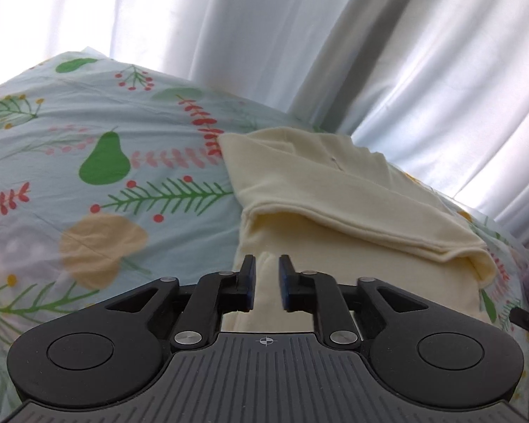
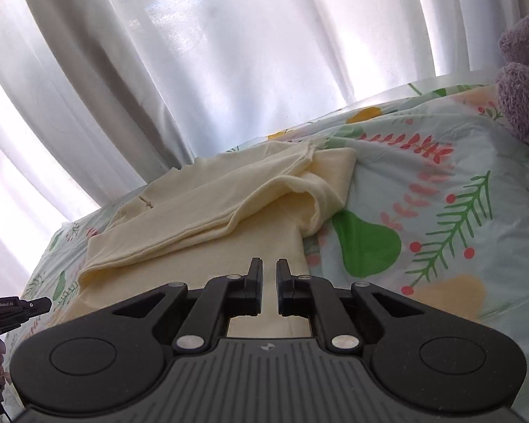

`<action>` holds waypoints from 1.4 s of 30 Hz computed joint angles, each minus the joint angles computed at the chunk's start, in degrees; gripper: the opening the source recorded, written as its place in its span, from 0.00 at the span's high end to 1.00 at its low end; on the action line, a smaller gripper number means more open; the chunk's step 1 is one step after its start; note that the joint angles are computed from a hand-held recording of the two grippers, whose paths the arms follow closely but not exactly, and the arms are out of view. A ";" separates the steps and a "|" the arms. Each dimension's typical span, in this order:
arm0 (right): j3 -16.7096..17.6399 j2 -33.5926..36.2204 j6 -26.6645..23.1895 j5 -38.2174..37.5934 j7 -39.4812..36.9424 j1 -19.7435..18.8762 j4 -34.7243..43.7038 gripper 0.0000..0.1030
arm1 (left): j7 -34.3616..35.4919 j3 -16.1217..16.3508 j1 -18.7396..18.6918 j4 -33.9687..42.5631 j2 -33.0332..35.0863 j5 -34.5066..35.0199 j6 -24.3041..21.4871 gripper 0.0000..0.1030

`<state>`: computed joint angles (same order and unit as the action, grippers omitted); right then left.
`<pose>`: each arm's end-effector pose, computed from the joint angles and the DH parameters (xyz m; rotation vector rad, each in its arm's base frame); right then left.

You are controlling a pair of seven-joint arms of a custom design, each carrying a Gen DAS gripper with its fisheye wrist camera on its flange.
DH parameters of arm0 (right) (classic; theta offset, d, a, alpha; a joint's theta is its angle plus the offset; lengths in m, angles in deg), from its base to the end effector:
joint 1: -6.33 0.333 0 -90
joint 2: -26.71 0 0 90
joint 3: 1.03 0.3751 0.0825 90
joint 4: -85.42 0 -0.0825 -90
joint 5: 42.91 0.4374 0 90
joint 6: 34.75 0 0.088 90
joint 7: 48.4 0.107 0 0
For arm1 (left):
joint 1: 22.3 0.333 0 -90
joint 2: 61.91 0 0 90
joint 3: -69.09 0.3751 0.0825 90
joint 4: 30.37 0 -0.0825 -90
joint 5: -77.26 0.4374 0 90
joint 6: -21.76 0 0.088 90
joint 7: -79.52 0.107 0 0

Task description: Fold small clothes

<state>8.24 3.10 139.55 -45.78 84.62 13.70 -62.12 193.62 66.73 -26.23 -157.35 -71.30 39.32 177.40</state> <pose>0.4512 0.1456 0.5306 -1.2720 1.9106 -0.3897 0.5766 -0.0424 0.5504 -1.8966 1.9266 -1.0520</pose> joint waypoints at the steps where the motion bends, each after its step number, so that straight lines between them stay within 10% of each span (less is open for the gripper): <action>1: -1.51 -0.06 -0.89 0.38 -1.66 1.74 -0.09 0.77 | 2.63 0.64 -0.34 -0.19 -0.05 -0.94 -1.47 0.62; 3: -4.78 -0.02 -1.64 1.85 -5.96 5.69 -0.62 0.63 | 4.82 0.51 -0.10 -0.69 0.19 0.13 -2.08 0.57; 9: -4.68 2.00 -6.94 2.09 -11.99 6.56 1.09 0.63 | 8.19 -0.39 -0.03 0.46 1.96 0.36 -3.42 0.64; 18: -1.84 2.90 -9.44 -1.38 -11.11 3.79 2.36 0.93 | 7.52 -1.94 1.15 2.38 4.07 3.64 -5.57 0.90; 30: 6.07 1.15 -2.85 -14.39 -3.63 -7.54 6.93 0.94 | 21.95 -0.04 -1.99 9.04 1.71 -11.83 -3.02 0.92; 36: 17.10 10.75 -2.43 -32.19 10.17 -22.69 17.11 0.94 | 14.98 -4.17 -0.97 17.90 12.09 -3.78 6.59 0.92; 42: 17.05 21.21 -6.96 -38.59 15.72 -22.79 24.58 0.94 | -4.28 -3.83 -1.09 24.33 21.97 14.66 4.80 0.90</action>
<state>25.29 24.30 132.59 -84.37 100.34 -9.09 -37.54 189.34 62.90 -27.32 -133.02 -49.33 53.98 182.21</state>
